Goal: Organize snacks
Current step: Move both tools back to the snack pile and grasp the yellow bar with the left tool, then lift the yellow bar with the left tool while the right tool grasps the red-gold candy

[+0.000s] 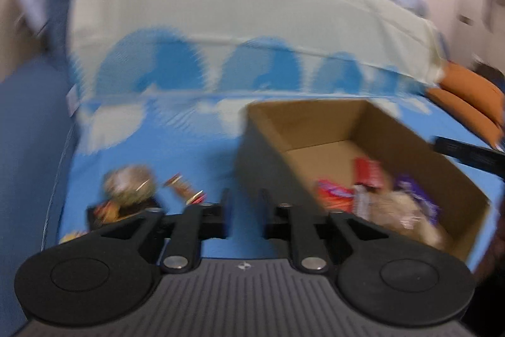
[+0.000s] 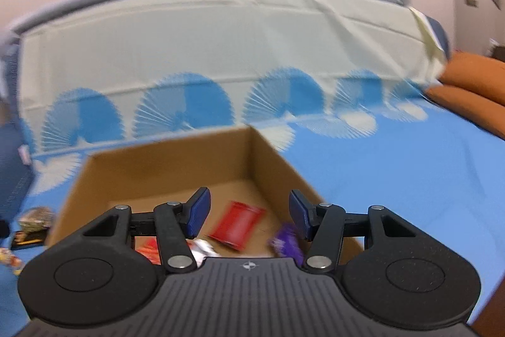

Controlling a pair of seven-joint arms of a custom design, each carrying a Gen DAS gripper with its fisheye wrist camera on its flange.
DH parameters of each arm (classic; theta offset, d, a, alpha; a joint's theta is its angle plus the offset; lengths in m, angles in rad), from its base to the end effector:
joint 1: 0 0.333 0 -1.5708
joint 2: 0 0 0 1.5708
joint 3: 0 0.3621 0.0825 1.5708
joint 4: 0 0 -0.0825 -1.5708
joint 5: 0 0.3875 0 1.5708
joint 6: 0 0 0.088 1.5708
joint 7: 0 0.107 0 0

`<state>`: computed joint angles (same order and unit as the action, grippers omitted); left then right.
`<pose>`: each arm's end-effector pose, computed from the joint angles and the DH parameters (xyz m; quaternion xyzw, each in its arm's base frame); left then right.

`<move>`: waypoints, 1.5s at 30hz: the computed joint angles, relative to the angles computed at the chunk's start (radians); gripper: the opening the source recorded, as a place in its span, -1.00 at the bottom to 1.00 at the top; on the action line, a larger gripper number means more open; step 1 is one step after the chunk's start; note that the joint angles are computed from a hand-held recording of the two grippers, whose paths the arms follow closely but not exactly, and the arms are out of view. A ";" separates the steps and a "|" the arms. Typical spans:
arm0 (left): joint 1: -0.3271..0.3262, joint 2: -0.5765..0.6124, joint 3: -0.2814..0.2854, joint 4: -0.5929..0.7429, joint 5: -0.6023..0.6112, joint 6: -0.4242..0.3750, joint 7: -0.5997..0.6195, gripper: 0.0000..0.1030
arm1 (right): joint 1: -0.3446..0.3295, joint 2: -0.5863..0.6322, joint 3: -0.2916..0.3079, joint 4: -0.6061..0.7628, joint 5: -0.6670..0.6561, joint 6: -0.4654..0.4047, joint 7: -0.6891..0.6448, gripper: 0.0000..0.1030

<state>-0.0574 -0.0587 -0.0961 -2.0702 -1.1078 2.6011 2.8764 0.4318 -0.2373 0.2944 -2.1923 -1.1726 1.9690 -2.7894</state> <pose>0.5705 -0.0710 0.5584 -0.3973 0.7940 -0.4307 0.1620 0.3990 0.2908 0.5651 -0.3583 0.7626 -0.4661 0.2699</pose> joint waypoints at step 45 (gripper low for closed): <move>0.188 0.275 -0.026 0.315 0.767 -0.352 -0.979 -0.72 | 0.043 0.211 -0.086 0.238 0.037 0.536 -0.216 -0.46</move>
<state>0.1303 0.2163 -0.1219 -1.7552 -0.3410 2.2488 1.8974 0.4746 -0.0266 0.2083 -1.9544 -1.1355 2.5054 -3.0058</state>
